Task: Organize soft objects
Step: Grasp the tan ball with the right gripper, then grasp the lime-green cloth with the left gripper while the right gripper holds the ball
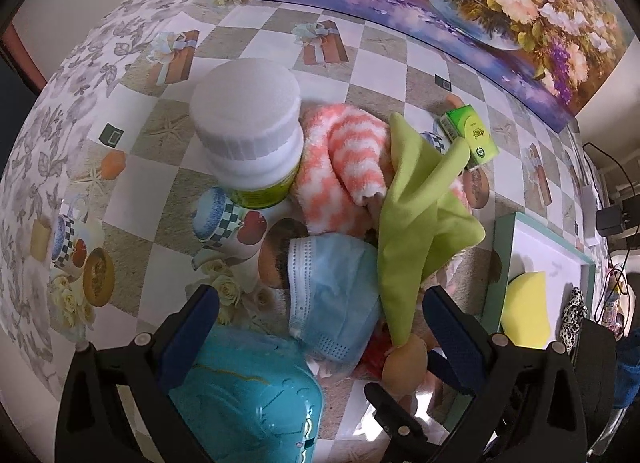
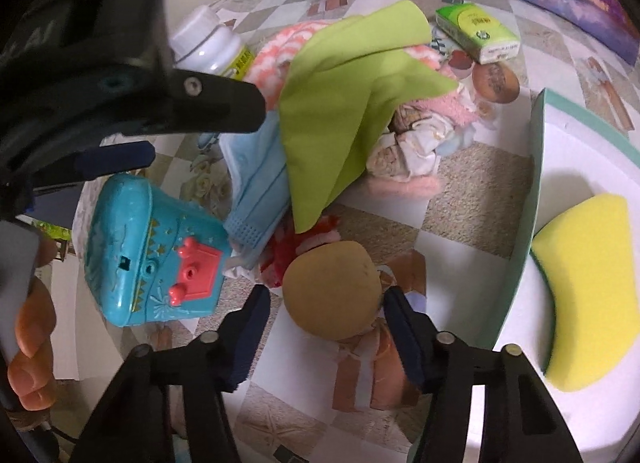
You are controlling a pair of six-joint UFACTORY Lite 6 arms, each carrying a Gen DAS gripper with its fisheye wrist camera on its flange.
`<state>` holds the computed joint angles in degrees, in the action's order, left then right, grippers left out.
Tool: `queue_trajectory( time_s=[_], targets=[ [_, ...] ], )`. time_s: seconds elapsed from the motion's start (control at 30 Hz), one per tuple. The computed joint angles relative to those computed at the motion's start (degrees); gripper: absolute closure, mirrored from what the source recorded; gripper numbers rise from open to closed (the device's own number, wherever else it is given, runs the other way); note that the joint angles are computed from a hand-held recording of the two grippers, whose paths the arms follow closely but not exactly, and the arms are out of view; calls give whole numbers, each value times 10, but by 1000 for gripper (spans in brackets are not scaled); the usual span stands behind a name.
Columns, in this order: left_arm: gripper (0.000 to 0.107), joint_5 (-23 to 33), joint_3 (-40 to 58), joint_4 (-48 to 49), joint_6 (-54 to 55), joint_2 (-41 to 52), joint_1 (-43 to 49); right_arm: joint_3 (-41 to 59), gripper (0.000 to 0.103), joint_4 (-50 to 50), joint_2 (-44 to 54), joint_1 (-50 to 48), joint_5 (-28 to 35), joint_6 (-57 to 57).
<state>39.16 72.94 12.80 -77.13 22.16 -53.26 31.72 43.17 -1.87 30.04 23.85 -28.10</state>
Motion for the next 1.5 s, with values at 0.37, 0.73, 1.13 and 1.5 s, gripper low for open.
queue_trajectory(
  time_s=[0.37,0.73,1.13,1.5],
  targets=[
    [5,-3,4,10,-9,6,0,3,51,21,-4,-67,30,-67],
    [19,11,38,36,-25,23,-9,4,51,-48,-82,-162,81,-36],
    [58,55,189,21,27,142,-6,18,51,-143,-175,-240,107,43],
    [99,38,222,4,25,196,7,38,52,-106,-169,-286,128,7]
  ],
)
